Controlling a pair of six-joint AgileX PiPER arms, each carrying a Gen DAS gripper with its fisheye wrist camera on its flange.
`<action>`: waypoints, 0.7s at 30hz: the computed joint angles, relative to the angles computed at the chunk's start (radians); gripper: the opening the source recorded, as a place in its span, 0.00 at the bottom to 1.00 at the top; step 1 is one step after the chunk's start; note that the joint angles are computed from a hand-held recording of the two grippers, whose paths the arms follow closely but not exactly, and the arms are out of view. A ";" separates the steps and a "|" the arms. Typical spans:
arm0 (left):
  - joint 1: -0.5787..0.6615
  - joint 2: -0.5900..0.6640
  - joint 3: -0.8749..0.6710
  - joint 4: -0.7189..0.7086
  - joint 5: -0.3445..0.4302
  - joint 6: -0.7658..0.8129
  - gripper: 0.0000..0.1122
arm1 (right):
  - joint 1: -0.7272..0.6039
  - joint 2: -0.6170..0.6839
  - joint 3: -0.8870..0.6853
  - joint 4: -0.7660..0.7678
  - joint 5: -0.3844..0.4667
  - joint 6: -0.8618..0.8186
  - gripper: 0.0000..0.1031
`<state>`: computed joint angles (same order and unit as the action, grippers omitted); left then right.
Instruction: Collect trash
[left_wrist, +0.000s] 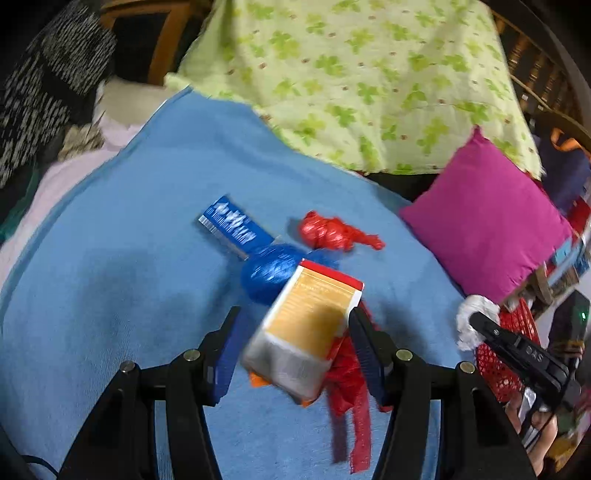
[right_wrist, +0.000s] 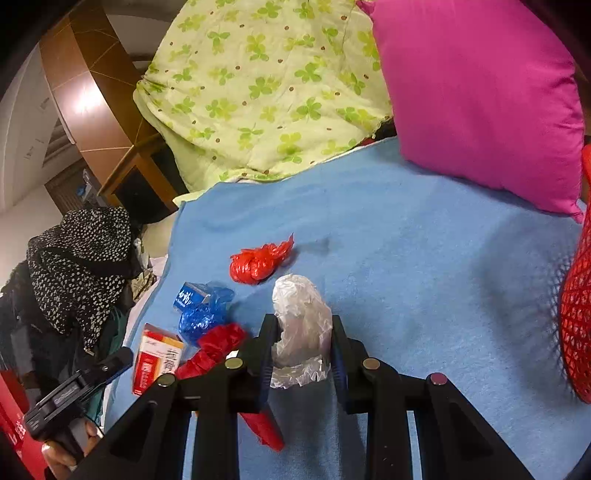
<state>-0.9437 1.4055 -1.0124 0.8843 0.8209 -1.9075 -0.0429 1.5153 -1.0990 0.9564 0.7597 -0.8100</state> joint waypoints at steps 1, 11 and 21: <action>0.008 -0.001 0.009 -0.013 -0.004 -0.004 0.53 | 0.007 0.002 -0.002 -0.012 -0.001 0.006 0.28; -0.044 0.043 -0.044 0.022 0.075 0.036 0.53 | 0.033 -0.008 0.010 -0.011 -0.025 0.009 0.28; -0.111 0.195 -0.217 0.088 0.109 0.206 0.56 | -0.010 -0.020 0.021 0.015 -0.026 -0.018 0.28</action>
<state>-1.0542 1.6002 -1.2298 0.9725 0.9299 -1.7019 -0.0528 1.4955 -1.0779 0.9715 0.7333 -0.8279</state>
